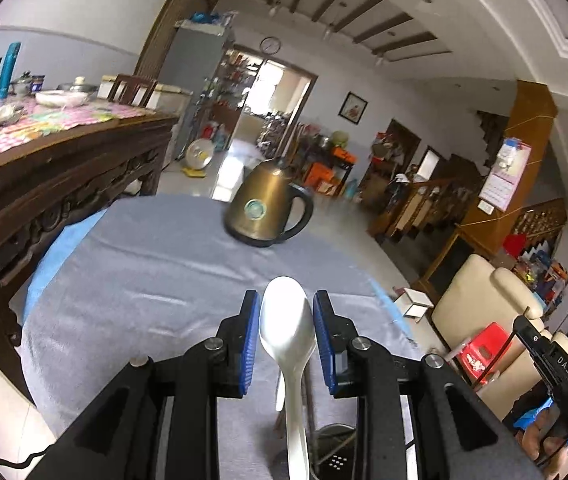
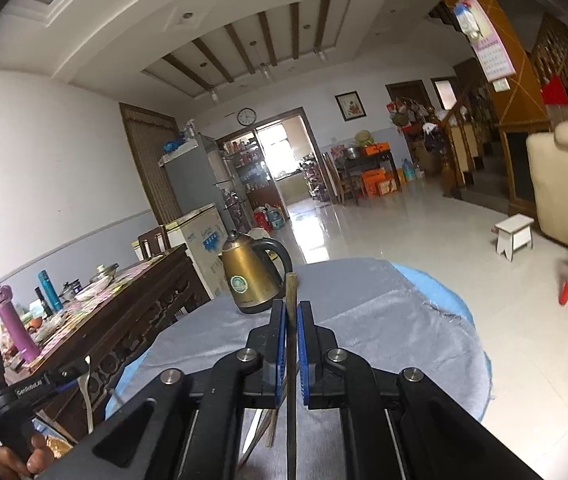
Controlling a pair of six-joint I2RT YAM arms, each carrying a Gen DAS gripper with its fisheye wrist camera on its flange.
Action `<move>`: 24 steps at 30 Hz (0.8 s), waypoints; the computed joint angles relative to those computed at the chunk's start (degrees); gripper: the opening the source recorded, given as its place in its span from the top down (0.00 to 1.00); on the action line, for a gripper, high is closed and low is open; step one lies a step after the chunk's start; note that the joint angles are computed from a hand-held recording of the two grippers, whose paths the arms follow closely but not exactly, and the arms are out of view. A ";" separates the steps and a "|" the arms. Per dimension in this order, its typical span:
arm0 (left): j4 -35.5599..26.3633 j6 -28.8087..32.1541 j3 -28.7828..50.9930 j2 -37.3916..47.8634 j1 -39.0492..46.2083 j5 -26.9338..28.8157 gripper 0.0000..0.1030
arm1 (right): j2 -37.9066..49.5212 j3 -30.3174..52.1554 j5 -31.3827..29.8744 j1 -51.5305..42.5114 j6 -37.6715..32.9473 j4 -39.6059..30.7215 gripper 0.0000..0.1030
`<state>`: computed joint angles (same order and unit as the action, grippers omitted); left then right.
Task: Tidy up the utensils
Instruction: 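Lift the spoon and chopsticks and lower both into the dark cup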
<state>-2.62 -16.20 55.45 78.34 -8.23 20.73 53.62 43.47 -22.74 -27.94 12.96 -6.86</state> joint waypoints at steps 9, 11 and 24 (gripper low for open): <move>3.91 0.57 -3.30 -2.69 -4.42 -3.03 0.72 | -7.32 2.26 -0.83 2.61 -0.72 -5.41 0.94; 4.78 0.37 -3.72 -2.53 -5.19 -3.51 0.72 | -8.36 2.62 -0.22 3.98 -0.41 -5.42 0.94; 13.92 -0.53 -7.69 -0.35 -10.60 -8.59 0.72 | -7.52 1.60 3.39 13.90 0.76 -3.17 0.94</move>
<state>11.30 -16.73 47.76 78.00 -18.83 12.14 46.09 45.07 -19.34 -14.04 13.72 -10.03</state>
